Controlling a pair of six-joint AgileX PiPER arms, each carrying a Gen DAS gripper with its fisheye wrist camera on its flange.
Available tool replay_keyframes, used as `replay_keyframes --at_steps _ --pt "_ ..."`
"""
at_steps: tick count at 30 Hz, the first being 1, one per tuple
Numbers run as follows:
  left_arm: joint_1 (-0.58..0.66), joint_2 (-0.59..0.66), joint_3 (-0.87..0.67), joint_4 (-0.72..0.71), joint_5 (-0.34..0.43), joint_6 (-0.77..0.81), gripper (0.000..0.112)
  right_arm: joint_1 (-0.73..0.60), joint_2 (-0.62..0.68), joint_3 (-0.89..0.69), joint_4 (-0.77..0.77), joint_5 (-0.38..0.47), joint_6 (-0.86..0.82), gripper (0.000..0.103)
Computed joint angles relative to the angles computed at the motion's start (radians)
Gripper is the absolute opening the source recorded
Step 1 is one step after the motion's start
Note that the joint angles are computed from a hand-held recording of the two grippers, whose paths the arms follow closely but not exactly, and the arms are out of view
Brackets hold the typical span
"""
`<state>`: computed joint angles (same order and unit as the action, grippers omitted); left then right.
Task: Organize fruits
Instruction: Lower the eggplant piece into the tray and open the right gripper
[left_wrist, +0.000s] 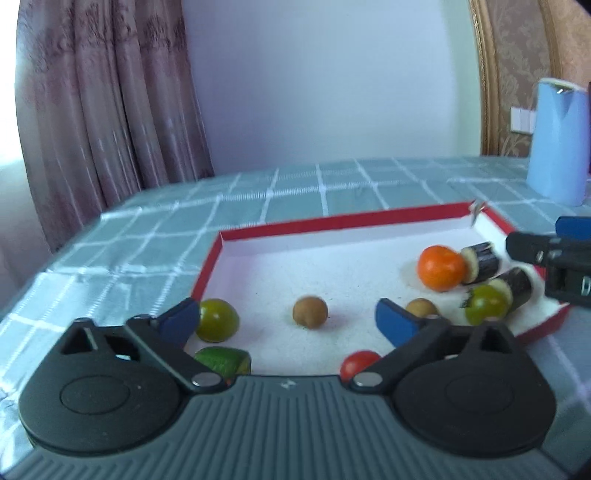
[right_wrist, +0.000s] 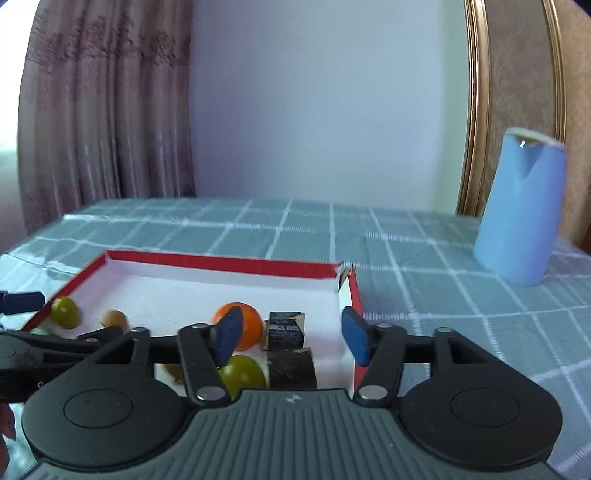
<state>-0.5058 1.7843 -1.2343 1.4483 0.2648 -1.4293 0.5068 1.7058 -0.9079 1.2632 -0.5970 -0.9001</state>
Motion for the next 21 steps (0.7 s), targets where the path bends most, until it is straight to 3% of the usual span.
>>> replay_keyframes --at_steps 2,10,21 --pt "-0.011 -0.060 0.072 0.111 -0.009 -0.126 0.103 0.039 -0.047 0.071 -0.041 -0.017 0.061 0.061" --pt "-0.073 -0.202 0.205 -0.005 0.036 -0.091 0.103 0.125 -0.120 0.216 -0.081 -0.053 0.215 0.062" --pt "-0.082 -0.262 0.295 0.122 0.026 -0.230 0.103 0.131 -0.093 0.211 0.034 -0.056 0.189 0.062"
